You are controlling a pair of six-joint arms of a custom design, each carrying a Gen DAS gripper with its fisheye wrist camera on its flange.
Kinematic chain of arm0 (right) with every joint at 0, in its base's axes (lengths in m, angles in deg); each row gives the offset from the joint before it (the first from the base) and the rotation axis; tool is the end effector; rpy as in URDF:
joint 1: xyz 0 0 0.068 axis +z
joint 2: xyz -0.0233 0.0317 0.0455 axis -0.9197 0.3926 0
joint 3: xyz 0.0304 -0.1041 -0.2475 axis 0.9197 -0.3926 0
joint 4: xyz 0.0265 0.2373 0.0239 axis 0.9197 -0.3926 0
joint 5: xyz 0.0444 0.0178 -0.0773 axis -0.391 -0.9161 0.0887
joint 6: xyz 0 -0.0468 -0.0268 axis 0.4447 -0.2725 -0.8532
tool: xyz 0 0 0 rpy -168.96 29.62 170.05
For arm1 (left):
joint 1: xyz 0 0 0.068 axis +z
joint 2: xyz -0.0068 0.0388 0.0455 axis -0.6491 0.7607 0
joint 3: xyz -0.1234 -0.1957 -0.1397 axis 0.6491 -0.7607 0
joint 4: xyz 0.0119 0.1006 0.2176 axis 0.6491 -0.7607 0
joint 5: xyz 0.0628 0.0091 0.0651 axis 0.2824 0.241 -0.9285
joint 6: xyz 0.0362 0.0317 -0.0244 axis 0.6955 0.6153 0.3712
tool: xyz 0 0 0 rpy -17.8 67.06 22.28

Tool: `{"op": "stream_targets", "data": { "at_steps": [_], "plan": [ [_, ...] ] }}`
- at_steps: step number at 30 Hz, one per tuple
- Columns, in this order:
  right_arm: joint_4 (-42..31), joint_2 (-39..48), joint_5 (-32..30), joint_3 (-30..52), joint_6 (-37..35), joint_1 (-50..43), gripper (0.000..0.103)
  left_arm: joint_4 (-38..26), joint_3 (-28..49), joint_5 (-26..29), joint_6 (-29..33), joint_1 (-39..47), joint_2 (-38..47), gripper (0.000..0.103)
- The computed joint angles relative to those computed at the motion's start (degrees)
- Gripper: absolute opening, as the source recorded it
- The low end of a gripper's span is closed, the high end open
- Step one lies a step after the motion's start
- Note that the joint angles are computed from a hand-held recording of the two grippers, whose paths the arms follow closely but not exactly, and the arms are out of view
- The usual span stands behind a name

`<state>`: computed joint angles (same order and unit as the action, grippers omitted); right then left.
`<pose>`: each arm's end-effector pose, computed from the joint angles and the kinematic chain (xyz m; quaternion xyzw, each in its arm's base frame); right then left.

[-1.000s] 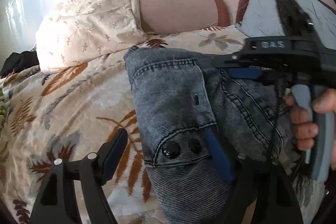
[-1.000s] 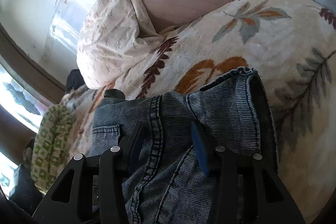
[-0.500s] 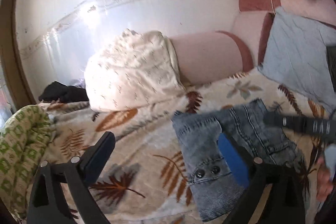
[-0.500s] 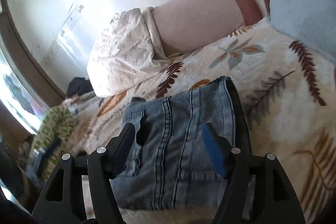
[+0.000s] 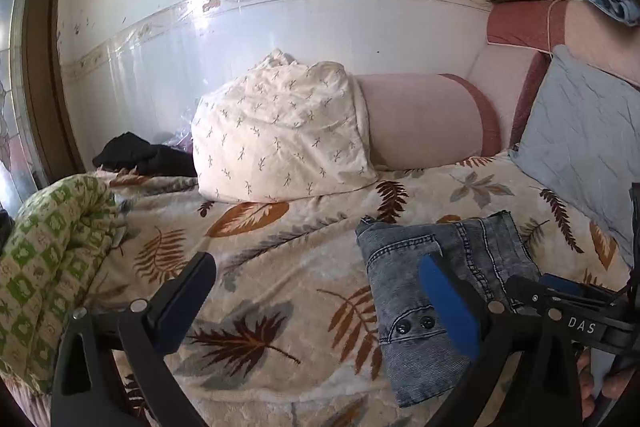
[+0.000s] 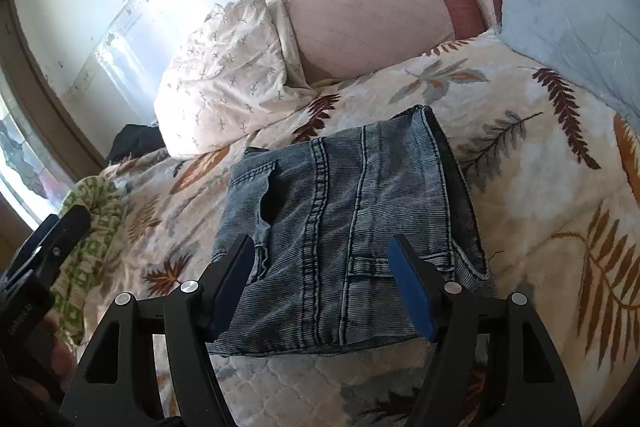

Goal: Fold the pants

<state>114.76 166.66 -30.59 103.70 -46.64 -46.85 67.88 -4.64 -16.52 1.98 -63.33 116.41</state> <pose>0.2345 0.0852 0.1057 0.1175 0.9105 0.1784 0.3540 0.2193 -0.0807 0.1413 0.0602 0.8630 0.0120 0.5015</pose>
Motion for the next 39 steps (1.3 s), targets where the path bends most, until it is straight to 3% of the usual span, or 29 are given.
{"op": "stream_targets", "data": {
  "at_steps": [10,27,39],
  "plan": [
    [-1.67,1.46,2.27,1.73,-1.57,-0.35,0.070,0.43,0.96,1.36,0.11,2.04,2.30,0.103],
    [-4.71,3.20,0.54,3.54,-1.84,-1.99,0.070,2.35,2.65,1.26,1.08,1.96,9.46,0.103],
    [-0.19,2.95,-10.73,0.26,-0.75,-11.02,0.070,0.54,6.82,1.69,1.14,-1.29,21.30,0.103]
  ]
}}
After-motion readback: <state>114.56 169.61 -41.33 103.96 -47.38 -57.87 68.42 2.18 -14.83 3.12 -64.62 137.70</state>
